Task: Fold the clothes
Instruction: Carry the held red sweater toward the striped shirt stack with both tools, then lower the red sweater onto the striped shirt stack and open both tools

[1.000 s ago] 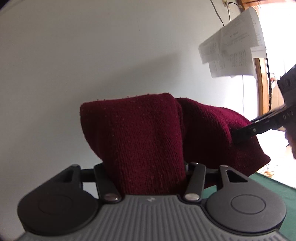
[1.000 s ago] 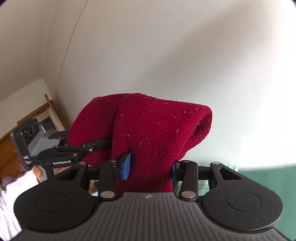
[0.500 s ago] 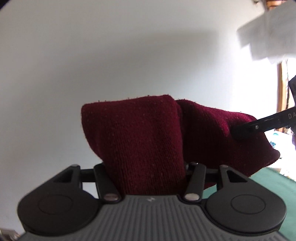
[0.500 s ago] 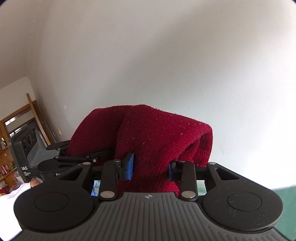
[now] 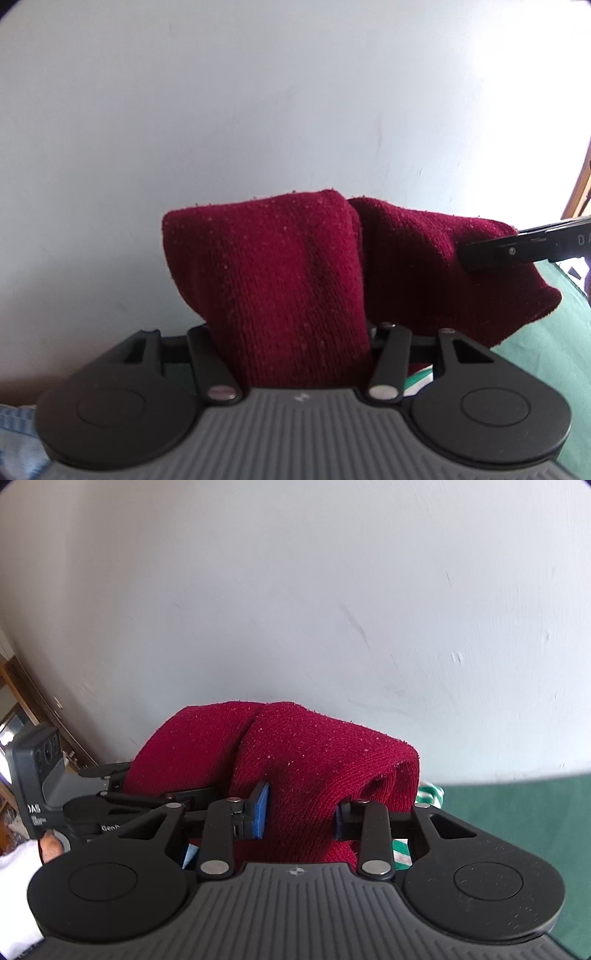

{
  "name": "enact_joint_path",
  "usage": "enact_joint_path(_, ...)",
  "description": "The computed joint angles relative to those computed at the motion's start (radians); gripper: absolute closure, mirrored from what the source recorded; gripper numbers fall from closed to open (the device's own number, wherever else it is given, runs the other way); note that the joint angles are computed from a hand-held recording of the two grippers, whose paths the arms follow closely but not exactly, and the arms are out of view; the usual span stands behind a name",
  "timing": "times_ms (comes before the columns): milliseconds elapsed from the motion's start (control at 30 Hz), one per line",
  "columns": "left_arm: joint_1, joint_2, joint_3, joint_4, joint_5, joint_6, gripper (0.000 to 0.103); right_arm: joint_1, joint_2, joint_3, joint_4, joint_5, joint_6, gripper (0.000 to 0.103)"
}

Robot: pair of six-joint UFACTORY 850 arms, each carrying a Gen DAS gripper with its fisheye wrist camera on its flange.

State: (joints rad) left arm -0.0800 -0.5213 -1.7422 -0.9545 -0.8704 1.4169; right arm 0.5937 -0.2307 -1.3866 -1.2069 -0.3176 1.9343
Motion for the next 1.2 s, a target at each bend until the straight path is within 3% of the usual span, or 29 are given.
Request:
enact_joint_path(133,0.003,-0.073,-0.052,0.033,-0.022,-0.049,0.028,-0.009,-0.044,-0.03,0.124,-0.063,-0.182,0.068)
enact_joint_path(400,0.045,-0.084,-0.026,-0.033,-0.107,0.002,0.027,0.028,-0.146,-0.162,0.235,-0.243,-0.424,0.067)
enact_joint_path(433,0.053,-0.081,-0.025,-0.049,-0.114,0.023,0.023,0.028,-0.147,-0.169,0.261,-0.252,-0.457,0.067)
enact_joint_path(467,0.055,-0.082,-0.026,-0.034,-0.086,0.022,0.014,0.028,-0.148,-0.175,0.287,-0.261,-0.49,0.067)
enact_joint_path(567,0.055,-0.082,-0.032,0.009,-0.05,-0.006,0.013,0.033,-0.131,-0.146,0.29,-0.254,-0.461,0.067)
enact_joint_path(633,0.062,-0.039,0.011,-0.041,-0.018,0.061,0.014,0.045,-0.129,-0.153,0.244,-0.27,-0.422,0.06)
enact_joint_path(667,0.072,-0.015,0.035,-0.072,-0.009,0.105,0.014,0.059,-0.137,-0.18,0.227,-0.301,-0.422,0.051)
enact_joint_path(733,0.099,0.024,0.068,-0.112,-0.016,0.194,0.002,0.085,-0.112,-0.157,0.159,-0.335,-0.37,0.039)
enact_joint_path(867,0.143,0.067,0.08,-0.147,-0.084,0.315,0.002,0.166,-0.085,-0.156,0.003,-0.5,-0.233,0.035)
enact_joint_path(1000,0.183,0.07,0.05,-0.262,-0.184,0.318,0.005,0.211,-0.091,-0.15,-0.215,-0.563,-0.123,0.041)
enact_joint_path(1067,0.155,0.05,0.017,-0.319,-0.135,0.242,0.005,0.212,-0.144,-0.201,-0.262,-0.577,-0.133,0.042)
enact_joint_path(1100,0.123,0.04,0.002,-0.317,-0.065,0.193,0.008,0.21,-0.179,-0.235,-0.27,-0.582,-0.149,0.042)
enact_joint_path(1200,0.049,-0.033,-0.082,-0.217,0.055,-0.025,0.032,0.205,-0.28,-0.321,-0.283,-0.615,-0.184,0.045)
